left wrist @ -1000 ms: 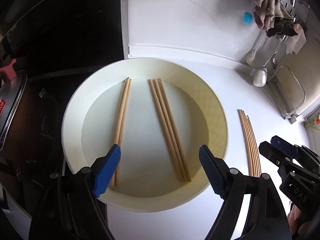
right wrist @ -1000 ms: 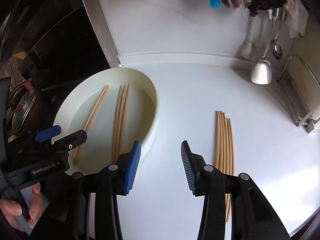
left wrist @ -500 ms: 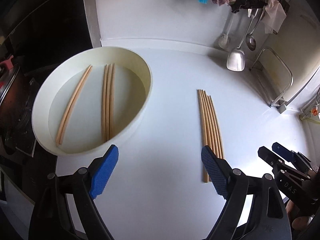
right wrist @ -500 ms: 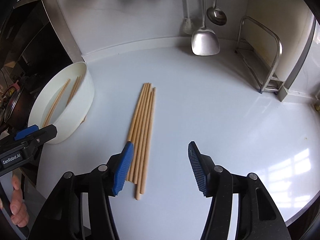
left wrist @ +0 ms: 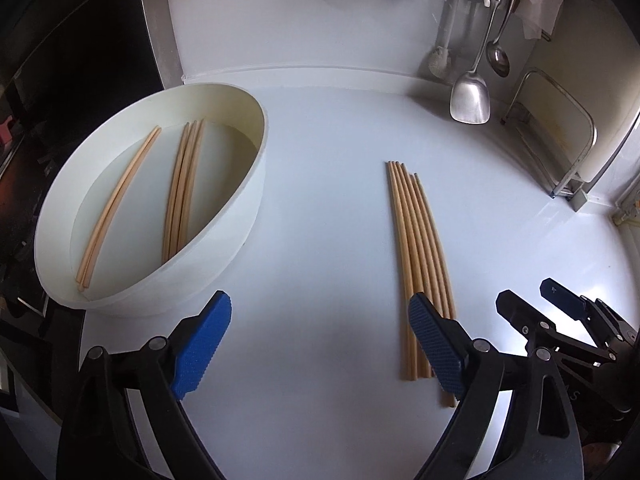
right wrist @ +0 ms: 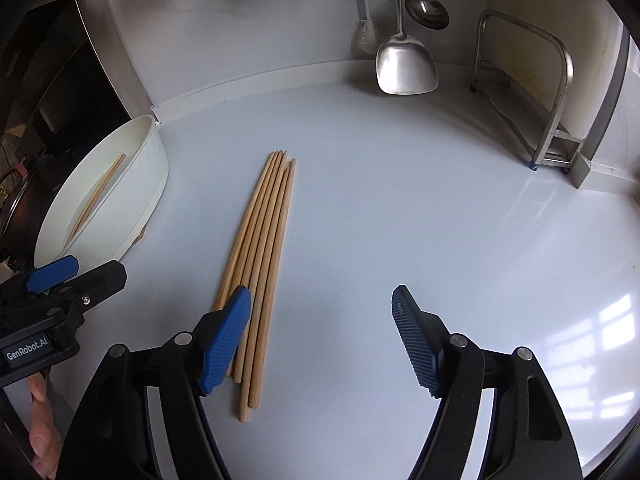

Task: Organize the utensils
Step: 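Separate one chopstick from the bundle with the right tool fingers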

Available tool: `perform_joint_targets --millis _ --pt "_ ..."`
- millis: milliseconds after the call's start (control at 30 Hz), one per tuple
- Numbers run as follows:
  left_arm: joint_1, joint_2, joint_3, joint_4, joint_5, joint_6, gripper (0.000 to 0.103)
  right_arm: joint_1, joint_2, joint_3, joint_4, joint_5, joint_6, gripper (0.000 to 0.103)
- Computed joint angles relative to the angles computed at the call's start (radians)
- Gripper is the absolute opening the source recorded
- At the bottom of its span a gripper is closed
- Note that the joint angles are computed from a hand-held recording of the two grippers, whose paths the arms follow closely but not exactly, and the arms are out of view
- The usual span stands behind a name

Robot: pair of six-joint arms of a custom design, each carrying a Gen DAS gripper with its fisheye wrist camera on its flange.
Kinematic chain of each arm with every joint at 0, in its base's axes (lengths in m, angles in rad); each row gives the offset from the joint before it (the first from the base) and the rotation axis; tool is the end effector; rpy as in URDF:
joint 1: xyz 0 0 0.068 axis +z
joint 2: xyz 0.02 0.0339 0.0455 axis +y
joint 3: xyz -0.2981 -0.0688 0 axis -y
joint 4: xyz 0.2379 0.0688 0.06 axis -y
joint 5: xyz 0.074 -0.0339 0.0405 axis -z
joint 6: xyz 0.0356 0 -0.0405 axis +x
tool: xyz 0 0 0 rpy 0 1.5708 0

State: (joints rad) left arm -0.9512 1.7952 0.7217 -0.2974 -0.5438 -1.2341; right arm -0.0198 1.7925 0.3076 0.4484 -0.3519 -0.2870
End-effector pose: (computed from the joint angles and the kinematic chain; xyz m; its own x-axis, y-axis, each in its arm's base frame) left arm 0.1737 -0.2118 0.1213 -0.7893 -0.2844 -0.5442 -0.3267 0.9449 -0.0199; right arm 0.2206 0.0079 0.0800 -0.7808 -0.2503 -0.5724 -0.3941 0.9083 0.1404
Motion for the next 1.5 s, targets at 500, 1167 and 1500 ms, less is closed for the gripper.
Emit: perform_joint_targets --millis 500,1167,1500 --pt "0.059 0.049 -0.054 0.146 -0.033 0.120 0.092 0.134 0.223 0.028 0.247 0.143 0.120 0.070" --pt "0.081 0.082 -0.048 0.197 0.006 0.139 0.092 0.205 0.281 -0.002 0.361 0.243 0.109 0.070" --pt "0.093 0.083 -0.050 0.209 0.019 0.157 0.092 0.194 0.321 -0.004 0.408 0.251 0.091 0.065"
